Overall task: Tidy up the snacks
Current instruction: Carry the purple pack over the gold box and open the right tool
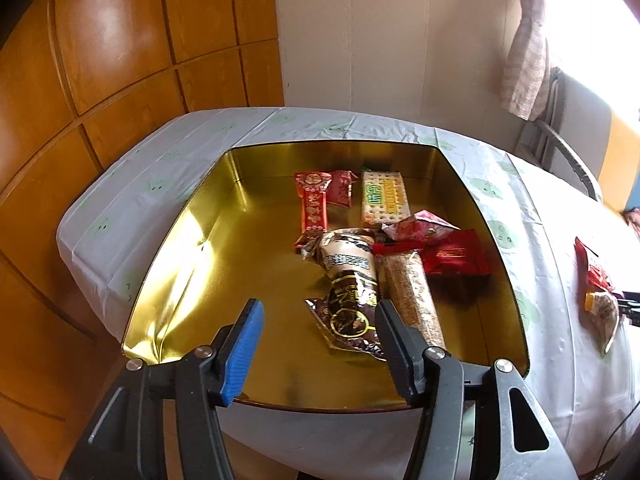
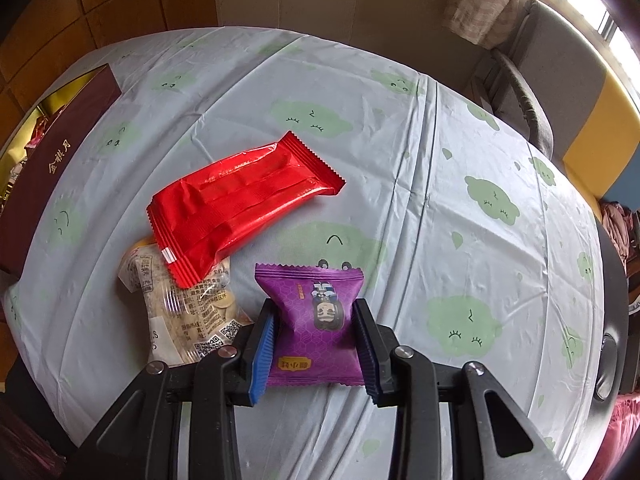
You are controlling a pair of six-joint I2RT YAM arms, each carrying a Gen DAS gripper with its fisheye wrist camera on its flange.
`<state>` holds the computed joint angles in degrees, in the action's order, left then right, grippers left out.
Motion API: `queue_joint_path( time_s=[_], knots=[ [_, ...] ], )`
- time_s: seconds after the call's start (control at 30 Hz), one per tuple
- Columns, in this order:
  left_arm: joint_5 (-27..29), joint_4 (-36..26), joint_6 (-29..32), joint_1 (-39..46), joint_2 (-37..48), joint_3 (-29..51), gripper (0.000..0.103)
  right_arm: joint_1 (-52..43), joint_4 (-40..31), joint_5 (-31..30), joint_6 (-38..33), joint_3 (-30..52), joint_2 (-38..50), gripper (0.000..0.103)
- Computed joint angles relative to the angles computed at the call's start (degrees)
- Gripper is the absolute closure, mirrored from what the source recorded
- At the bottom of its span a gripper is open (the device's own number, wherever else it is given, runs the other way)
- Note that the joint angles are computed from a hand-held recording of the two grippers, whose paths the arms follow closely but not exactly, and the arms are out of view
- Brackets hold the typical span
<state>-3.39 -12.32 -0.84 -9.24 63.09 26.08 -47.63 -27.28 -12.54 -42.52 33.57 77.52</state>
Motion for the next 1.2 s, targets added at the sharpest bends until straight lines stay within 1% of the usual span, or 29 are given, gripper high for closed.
queue_joint_path(
  time_s=[0.17, 0.3, 0.4, 0.47, 0.57, 0.67, 0.7, 0.8, 0.87, 0.93, 1.0, 1.03, 1.1, 1.2],
  knots=[
    [1.28, 0.3, 1.46, 2.48, -0.6, -0.78, 0.044, 0.3, 1.82, 0.66, -0.63, -0.48, 0.5, 0.066],
    [1.65, 0.45, 2.33, 4.28, -1.55, -1.36, 0.044, -1.32, 0.57, -0.83, 0.94, 0.19, -0.43, 0.067],
    [2.91, -0.01, 3.13, 6.56, -1.93, -0.94, 0.044, -4.37, -3.04, -4.17, 0.91, 2.25, -2.51, 0.067],
    [3.87, -0.39, 3.71, 8.41, -2.13, -0.44, 0.044, -5.47, -7.07, -6.52, 0.14, 3.75, -6.05, 0.067],
    [4.89, -0.14, 5.52, 11.6, -1.86, 0.38, 0.044, -3.23, -13.1, -9.26, 0.55, 5.47, -11.59, 0.067],
    [6.02, 0.49, 6.24, 15.25, -0.85, 1.35, 0.044, 5.9, -17.31, -10.92, 5.89, 6.51, -17.2, 0.067],
    [6.76, 0.65, 6.14, 16.73, -0.5, 1.69, 0.044, 9.4, -17.77, -11.15, 7.98, 6.61, -18.4, 0.067],
    [7.99, 0.85, 6.44, 19.52, -0.21, 2.23, 0.044, 28.64, -16.47, -8.66, 19.63, 6.53, -20.84, 0.067],
    [8.62, 0.91, 6.96, 20.61, -0.05, 2.59, 0.044, 41.48, -12.98, -5.7, 27.36, 6.78, -18.88, 0.067],
    [9.24, 1.21, 7.68, 21.79, 0.05, 2.67, 0.044, 53.51, -8.3, -3.66, 34.4, 8.04, -14.17, 0.067],
    [9.84, 1.2, 7.86, 22.67, 0.15, 2.78, 0.044, 61.54, -4.54, -3.05, 38.93, 9.09, -10.19, 0.067],
    [10.4, 1.43, 7.93, 23.54, 0.53, 2.95, 0.044, 65.8, -2.09, -2.71, 41.37, 10.59, -6.52, 0.067],
    [11.12, 1.78, 7.96, 24.88, 1.35, 3.4, 0.044, 71.55, 1.14, -1.33, 45.0, 12.99, -1.04, 0.067],
    [12.06, 2.22, 8.25, 27.35, 2.7, 4.41, 0.044, 77.82, 4.77, -0.75, 47.0, 18.03, 8.55, 0.067]
  ],
)
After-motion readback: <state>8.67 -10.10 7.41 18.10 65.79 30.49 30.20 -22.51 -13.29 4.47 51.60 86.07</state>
